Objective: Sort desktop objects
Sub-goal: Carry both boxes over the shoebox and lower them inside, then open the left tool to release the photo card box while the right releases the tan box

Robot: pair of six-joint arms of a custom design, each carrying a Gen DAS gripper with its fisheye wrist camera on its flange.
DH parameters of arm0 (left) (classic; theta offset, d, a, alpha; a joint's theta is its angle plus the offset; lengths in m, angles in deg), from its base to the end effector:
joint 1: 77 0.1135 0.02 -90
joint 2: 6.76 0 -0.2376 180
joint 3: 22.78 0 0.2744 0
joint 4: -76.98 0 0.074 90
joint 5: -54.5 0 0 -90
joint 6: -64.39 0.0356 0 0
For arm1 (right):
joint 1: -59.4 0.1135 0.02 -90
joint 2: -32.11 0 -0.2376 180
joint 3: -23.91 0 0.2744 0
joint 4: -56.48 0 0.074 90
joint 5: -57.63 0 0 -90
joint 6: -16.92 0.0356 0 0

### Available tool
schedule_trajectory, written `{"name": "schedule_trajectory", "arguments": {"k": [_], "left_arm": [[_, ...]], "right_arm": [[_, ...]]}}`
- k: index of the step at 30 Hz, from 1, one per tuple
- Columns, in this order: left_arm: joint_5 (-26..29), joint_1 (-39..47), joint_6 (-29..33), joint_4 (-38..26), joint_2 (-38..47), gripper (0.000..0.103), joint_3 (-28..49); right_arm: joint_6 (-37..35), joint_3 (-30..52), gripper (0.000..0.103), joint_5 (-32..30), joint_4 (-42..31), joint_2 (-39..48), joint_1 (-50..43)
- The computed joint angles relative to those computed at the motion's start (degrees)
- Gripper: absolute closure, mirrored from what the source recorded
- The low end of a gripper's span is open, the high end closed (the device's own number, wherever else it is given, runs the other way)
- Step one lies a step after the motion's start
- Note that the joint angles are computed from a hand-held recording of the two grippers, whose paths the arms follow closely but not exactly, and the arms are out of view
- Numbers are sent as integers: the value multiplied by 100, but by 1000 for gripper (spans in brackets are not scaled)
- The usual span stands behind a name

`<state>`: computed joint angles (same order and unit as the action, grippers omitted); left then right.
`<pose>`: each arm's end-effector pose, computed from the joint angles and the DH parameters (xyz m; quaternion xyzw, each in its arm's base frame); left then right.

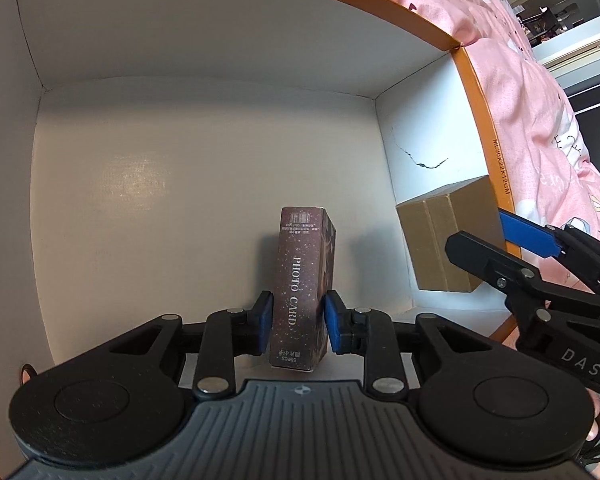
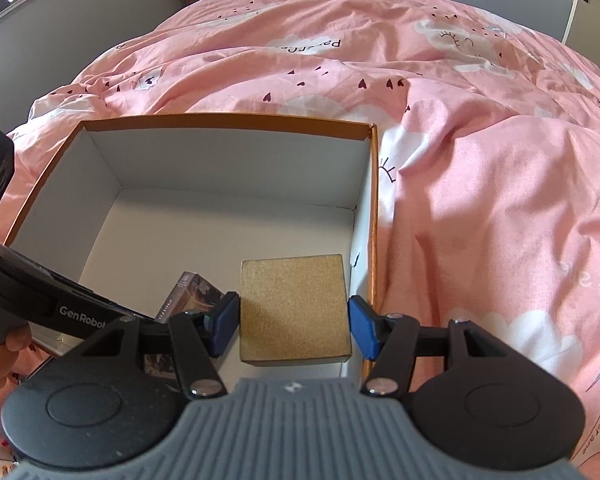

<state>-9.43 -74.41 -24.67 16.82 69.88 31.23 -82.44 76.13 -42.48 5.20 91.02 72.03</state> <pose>0.2321 -0.0052 0.1339 0.0002 0.9724 -0.2231 0.0682 0.2208 0.0559 0.1926 -0.2065 0.9352 0.0925 0.2723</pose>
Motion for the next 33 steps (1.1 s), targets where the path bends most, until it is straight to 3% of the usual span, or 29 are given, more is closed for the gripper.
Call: {"name": "schedule_trajectory", "arguments": {"k": [3, 5, 11, 13, 16, 21, 33], "left_arm": [[-247, 17, -46, -25, 139, 63, 83], [-248, 142, 38, -56, 152, 52, 135], [-376, 364, 478, -392, 255, 45, 462], [-482, 303, 508, -434, 430, 65, 546], [-422, 205, 458, -447, 679, 72, 615], [-561, -267, 111, -160, 806, 78, 640], [220, -896, -552, 50, 1499, 88, 920]], "right_arm": [[-33, -1, 41, -105, -98, -53, -61], [-52, -21, 41, -111, -105, -99, -75], [-102, 67, 41, -293, -113, -78, -172], [-158, 129, 41, -364, -120, -21, -195], [-192, 236, 41, -451, -138, 119, -234], [-378, 342, 41, -460, -199, 151, -327], [-714, 643, 41, -640, -473, 2, -507]]}}
